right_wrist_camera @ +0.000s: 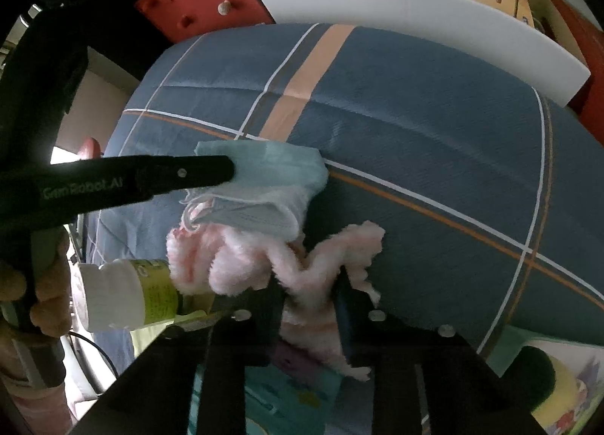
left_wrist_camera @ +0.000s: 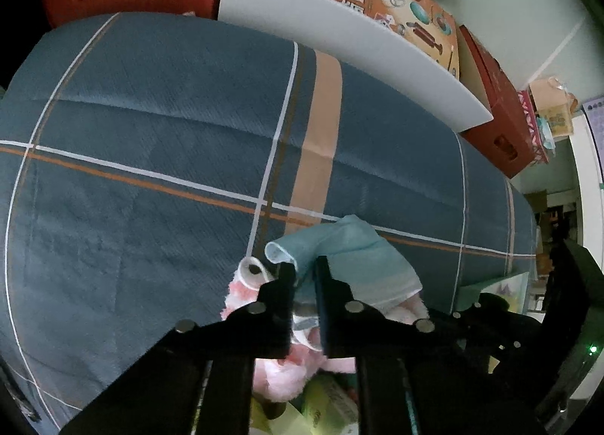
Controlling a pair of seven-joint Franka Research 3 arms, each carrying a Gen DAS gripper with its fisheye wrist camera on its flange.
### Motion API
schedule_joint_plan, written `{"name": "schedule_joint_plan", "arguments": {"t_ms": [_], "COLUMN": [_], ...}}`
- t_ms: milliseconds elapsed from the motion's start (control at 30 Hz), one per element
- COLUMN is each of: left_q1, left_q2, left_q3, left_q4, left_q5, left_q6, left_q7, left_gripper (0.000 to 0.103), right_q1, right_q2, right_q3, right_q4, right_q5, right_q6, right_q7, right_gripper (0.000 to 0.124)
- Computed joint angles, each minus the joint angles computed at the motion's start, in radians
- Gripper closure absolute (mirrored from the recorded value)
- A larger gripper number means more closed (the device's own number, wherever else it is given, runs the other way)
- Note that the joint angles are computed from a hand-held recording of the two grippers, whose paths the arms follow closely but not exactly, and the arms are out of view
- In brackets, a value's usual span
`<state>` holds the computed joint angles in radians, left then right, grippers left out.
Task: Organize soft objects
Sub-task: 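Grasp the pink fluffy cloth with the right tool while the left tool grasps the blue mask, then carry the pink cloth and blue mask over the white tray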
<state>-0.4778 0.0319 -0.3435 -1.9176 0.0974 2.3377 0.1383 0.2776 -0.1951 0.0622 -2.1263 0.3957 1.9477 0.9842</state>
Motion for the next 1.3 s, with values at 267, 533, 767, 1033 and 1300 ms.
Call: {"name": "schedule_joint_plan", "arguments": {"t_ms": [267, 533, 767, 1033, 1300], "left_q1": [-0.001, 0.003, 0.005, 0.001, -0.014], "left_q2": [-0.068, -0.129, -0.193, -0.244, -0.243], "left_q3": [-0.003, -0.018, -0.037, -0.061, -0.105], "left_q4": [-0.053, -0.072, -0.08, -0.05, 0.068], "left_q5": [0.07, 0.15, 0.191, 0.224, 0.299], "left_q6": [0.004, -0.035, -0.089, -0.166, -0.301], "left_q7": [-0.068, -0.176, -0.239, -0.277, -0.31], "left_gripper": [0.098, 0.099, 0.1, 0.1, 0.1], "right_q1": [-0.01, -0.027, -0.04, -0.054, -0.072], "right_q2": [-0.024, -0.069, -0.122, -0.186, -0.245], "right_q3": [-0.013, -0.029, -0.043, -0.055, -0.076], "right_q4": [0.001, 0.012, 0.031, 0.061, 0.113], "right_q5": [0.024, 0.041, 0.067, 0.075, 0.082], "right_q6": [-0.006, -0.033, -0.062, -0.099, -0.143], "right_q7": [-0.002, -0.015, -0.014, -0.006, 0.001], "right_gripper": [0.111, 0.111, 0.112, 0.112, 0.112]}}
